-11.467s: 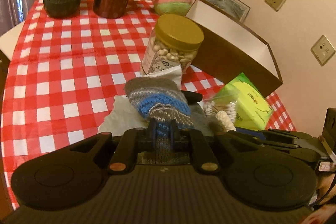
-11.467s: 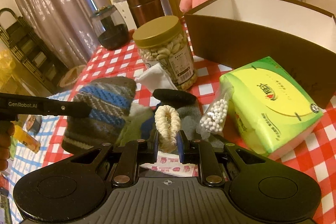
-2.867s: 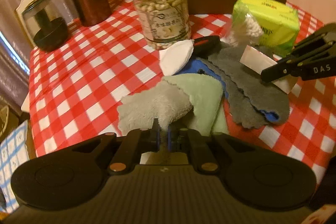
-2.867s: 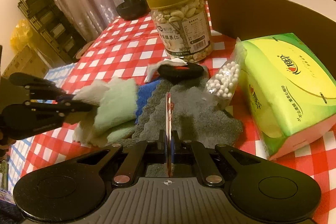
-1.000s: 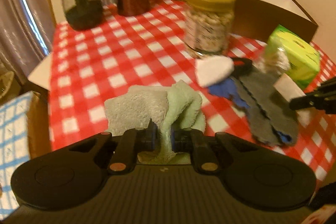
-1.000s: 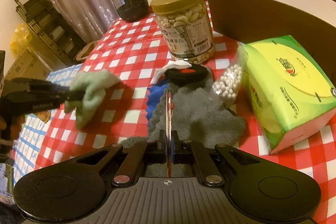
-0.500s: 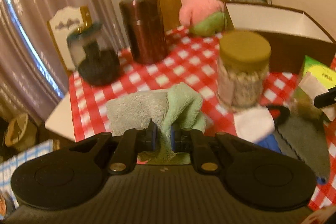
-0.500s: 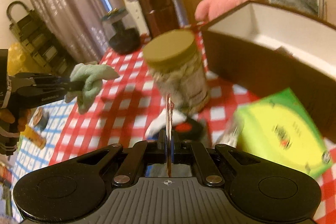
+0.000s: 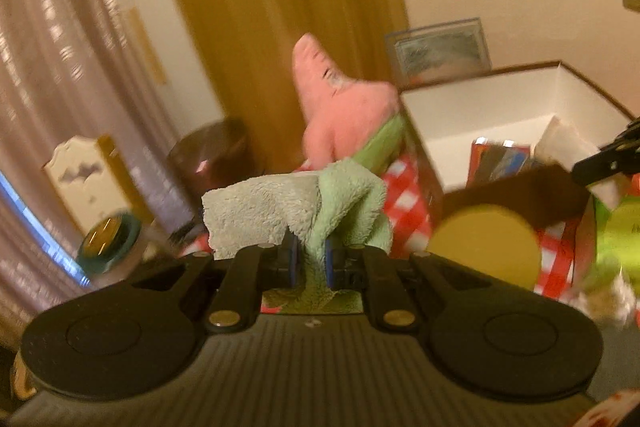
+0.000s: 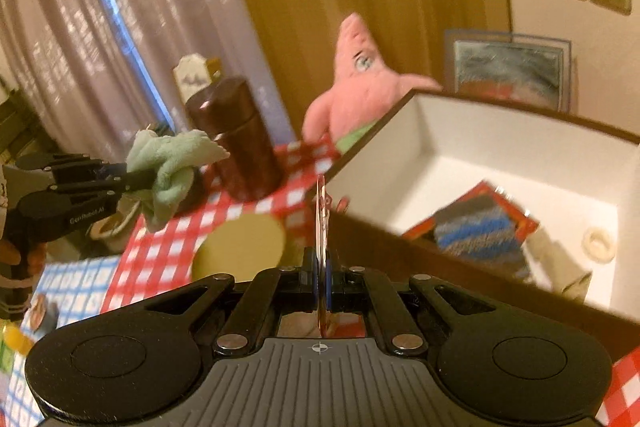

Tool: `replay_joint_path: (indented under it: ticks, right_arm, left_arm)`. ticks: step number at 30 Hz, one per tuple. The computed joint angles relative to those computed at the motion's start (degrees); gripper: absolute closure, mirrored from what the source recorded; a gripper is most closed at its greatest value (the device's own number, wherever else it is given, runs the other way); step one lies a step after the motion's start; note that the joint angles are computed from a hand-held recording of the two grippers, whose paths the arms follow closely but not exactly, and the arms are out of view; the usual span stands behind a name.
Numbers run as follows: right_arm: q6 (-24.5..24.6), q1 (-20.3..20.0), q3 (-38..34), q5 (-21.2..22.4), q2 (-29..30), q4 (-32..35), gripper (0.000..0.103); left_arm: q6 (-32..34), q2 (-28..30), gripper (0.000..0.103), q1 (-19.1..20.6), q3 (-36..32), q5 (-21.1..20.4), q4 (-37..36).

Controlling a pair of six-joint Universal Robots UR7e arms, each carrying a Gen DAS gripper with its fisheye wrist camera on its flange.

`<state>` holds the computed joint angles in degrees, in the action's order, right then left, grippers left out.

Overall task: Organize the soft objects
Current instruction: 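Carry the bandage strip and cloths into the box and open both tools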

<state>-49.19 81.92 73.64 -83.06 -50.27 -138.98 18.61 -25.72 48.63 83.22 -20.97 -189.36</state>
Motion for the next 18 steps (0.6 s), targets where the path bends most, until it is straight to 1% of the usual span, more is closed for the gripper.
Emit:
replay_joint_path:
  ticks: [3, 6, 12, 18]
  right_arm:
    - [1.6, 0.4, -3.2, -0.2, 2.0, -1.1, 0.1]
    - [3.6, 0.7, -6.1, -0.7, 4.0, -2.4, 0.1]
    - [7.9, 0.6, -12.5, -2.6, 8.4, -4.2, 0.099]
    - [11.4, 0.3, -19.1, -4.7, 12.6, -4.5, 0.099]
  left_arm:
    - [6.1, 2.5, 0.091, 1.3, -6.3, -4.1, -1.1]
    - [9.8, 5.0, 0.091, 2.5, -12.5, -8.6, 0.2]
    - [13.3, 11.0, 0.091, 4.4, -25.3, -16.9, 6.5]
    - [15.1, 17.3, 0.091, 6.2, -39.0, -24.9, 16.3]
